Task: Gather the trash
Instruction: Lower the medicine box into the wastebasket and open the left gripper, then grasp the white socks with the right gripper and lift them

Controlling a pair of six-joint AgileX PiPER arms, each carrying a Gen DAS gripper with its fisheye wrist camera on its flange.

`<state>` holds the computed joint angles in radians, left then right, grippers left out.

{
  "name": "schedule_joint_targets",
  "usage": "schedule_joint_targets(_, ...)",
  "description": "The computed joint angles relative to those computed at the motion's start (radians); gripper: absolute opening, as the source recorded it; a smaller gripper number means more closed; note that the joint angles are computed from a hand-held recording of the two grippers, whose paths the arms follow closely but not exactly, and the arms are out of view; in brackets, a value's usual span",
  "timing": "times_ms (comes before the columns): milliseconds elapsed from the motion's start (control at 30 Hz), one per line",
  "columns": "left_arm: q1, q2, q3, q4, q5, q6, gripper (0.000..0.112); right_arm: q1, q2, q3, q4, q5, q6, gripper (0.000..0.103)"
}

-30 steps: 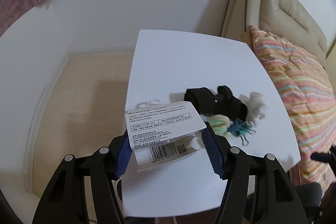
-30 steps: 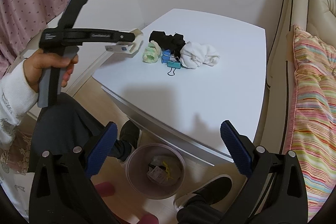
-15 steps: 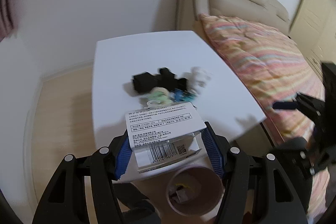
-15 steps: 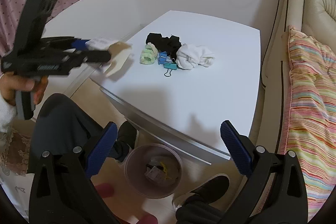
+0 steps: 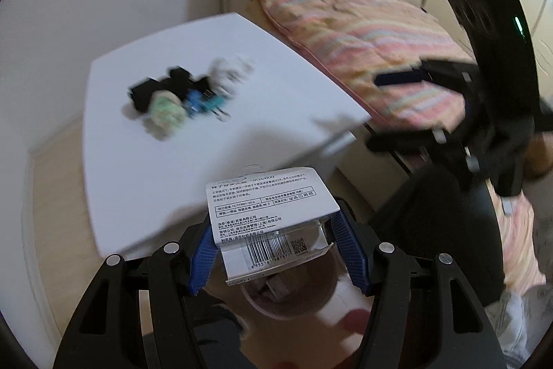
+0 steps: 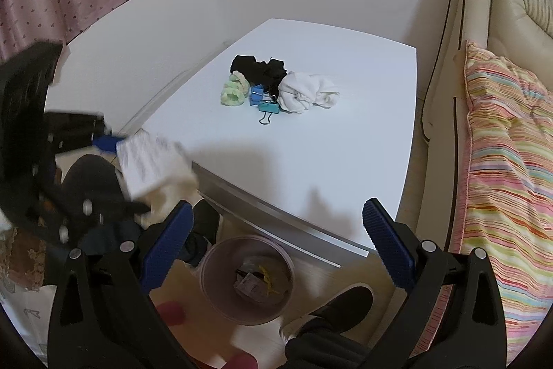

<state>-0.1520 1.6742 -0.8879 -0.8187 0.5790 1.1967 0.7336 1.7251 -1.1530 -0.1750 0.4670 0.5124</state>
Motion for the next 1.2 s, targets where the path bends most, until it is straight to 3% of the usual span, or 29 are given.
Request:
schedule_joint_targets(200,-0.013,0.012,0.026,0.001,0.026,0.026,0.064,-0.004,-0.006,0.006,0.007,-0.004,-0.005,0.097)
schedule_joint_targets(233,-0.014,0.018,0.025,0.004,0.029,0.025,0.07,-0.004,-0.006,0.006,0.009,-0.004,-0.006,0.097)
schedule_joint_targets(267,-0.008,0.024,0.025,-0.007,0.036,0.034,0.087,-0.005,-0.007,0.006,0.011,-0.004,-0.008,0.097)
schedule_joint_targets(300,-0.001,0.026,0.029,-0.024,0.039,0.049,0.091,-0.005,-0.009,0.008,0.01,-0.005,-0.006,0.097)
schedule_joint_targets(800,0.046,0.017,0.009,-0.069,-0.096,0.02,0.095,-0.003,-0.004,-0.003,0.015,-0.001,-0.012,0.097)
schedule_joint_targets(1200,0.1,0.06,-0.096,-0.112,-0.111,0.008,0.095,-0.042,0.092,-0.163,0.078,0.054,-0.138,0.097)
